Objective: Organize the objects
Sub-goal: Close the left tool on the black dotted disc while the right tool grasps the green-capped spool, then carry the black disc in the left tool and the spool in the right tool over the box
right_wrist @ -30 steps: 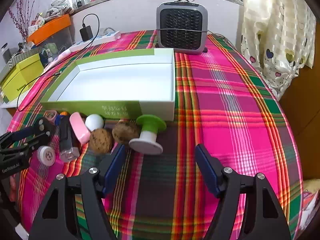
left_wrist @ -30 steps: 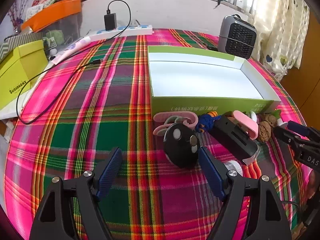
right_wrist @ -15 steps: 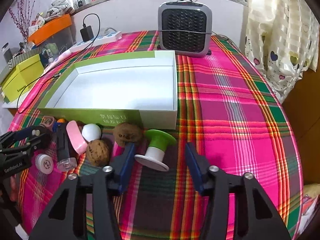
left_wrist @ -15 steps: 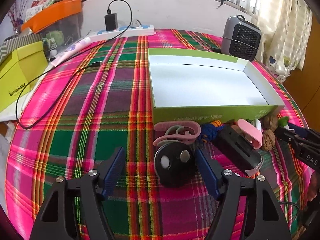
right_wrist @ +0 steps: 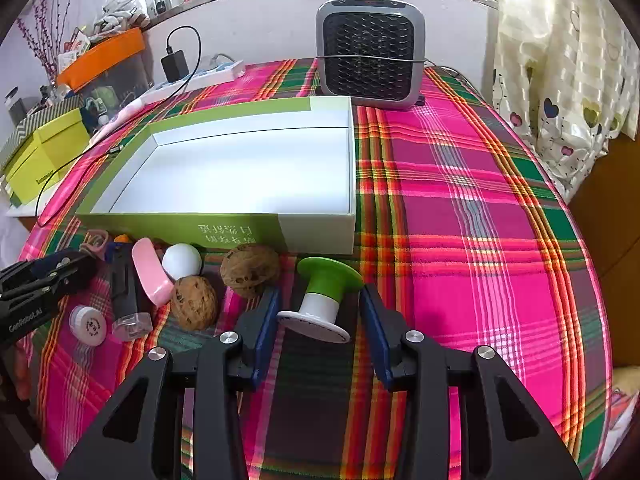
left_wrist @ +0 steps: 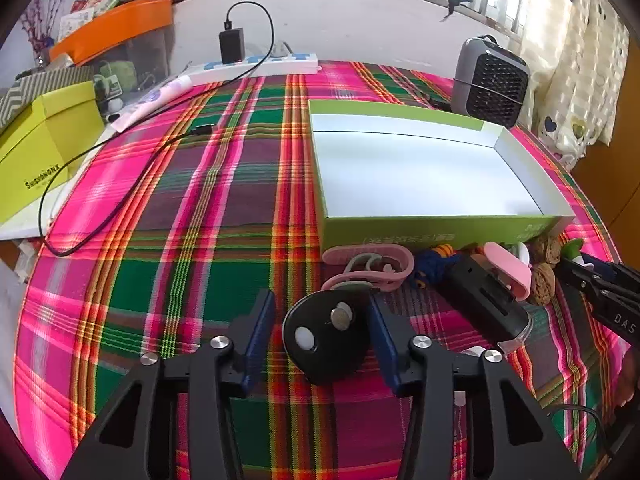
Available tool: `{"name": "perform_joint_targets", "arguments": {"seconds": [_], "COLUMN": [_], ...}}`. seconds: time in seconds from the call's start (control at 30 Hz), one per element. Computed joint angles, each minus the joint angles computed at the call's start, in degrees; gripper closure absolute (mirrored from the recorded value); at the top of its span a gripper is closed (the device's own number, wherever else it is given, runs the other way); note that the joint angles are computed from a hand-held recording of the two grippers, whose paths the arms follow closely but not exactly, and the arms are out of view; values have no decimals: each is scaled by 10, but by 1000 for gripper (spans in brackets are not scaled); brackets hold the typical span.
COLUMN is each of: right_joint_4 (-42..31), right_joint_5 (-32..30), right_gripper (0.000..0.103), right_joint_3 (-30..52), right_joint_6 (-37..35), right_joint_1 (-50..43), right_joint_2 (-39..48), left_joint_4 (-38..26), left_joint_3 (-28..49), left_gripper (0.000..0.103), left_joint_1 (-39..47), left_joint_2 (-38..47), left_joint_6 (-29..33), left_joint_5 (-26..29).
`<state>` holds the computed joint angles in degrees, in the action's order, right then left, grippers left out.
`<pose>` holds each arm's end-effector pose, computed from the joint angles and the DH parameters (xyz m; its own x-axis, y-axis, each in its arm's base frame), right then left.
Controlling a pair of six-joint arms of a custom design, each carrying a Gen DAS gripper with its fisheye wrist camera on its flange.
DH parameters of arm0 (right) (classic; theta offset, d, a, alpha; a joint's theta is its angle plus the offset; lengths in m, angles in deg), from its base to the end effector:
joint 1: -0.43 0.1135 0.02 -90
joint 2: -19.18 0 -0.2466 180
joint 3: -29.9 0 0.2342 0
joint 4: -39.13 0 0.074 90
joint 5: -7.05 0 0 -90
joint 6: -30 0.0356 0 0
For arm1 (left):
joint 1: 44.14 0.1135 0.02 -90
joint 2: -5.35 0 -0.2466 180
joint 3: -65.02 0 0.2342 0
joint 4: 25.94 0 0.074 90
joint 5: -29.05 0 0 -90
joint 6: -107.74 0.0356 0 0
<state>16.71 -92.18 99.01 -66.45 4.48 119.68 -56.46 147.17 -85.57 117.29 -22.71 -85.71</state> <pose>0.3281 0.0290 0.1459 -0.7815 -0.1665 -0.6013 -0.2536 0.9653 0.0623 0.2858 -0.2324 0.1335 -0.7846 -0.0933 -0.6130 -0.0837 0.9955 -0.0445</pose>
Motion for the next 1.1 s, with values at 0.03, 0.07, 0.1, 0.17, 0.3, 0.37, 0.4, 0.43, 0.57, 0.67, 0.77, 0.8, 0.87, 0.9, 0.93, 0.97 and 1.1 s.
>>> {"name": "perform_joint_targets", "arguments": {"seconds": [0.03,0.07,0.1,0.17,0.3,0.37,0.4,0.43,0.57,0.67,0.77,0.8,0.87,0.9,0.93,0.97,1.1], "right_joint_4": [0,0,-1,-2,2,2,2,2,6,8,10,12,13,14,14,14,15], "right_joint_5": [1,0,0,0,-2,-1,-1,0,1,1,-1,0,-1,0,1,2,2], "right_gripper": [61,61,61,62,62,62,62,62,62,62,62,62,62,62,62,62,62], "right_joint_3": [-2,-1,-2,-3,-16,-17,-17,-17,-26,-31,-36,-39,-42,-43,-44,-43,-47], "right_joint_6": [0,0,1,1,1,1,1,1,2,4,2,2,3,3,4,5,6], "right_joint_1": [1,1,2,3,4,5,5,5,6,6,5,5,5,6,7,8,12], "right_joint_2": [-2,-1,-3,-5,-15,-16,-17,-16,-23,-28,-32,-34,-37,-37,-38,-38,-41], "left_joint_4": [-1,-4,-4,-1,-1,3,6,11,31,42,60,63,71,78,82,86,91], "left_joint_3": [1,2,1,-4,-7,-12,-16,-21,-47,-63,-85,-91,-106,-115,-121,-128,-139], "left_gripper": [62,63,66,68,80,81,81,81,79,67,66,65,62,61,60,60,60], "left_joint_1": [0,0,-1,-1,-2,-1,-2,-1,2,3,1,-2,-6,-7,-7,-10,-10], "left_joint_2": [0,1,0,-4,-7,-10,-12,-15,-34,-44,-58,-63,-72,-77,-80,-84,-92], "left_joint_6": [-1,-3,-3,-4,-1,-1,-2,-3,-8,-7,-3,-4,-2,-1,1,2,0], "left_joint_5": [-1,-3,-4,-3,-5,-3,-2,2,16,26,37,33,30,32,34,32,34]}}
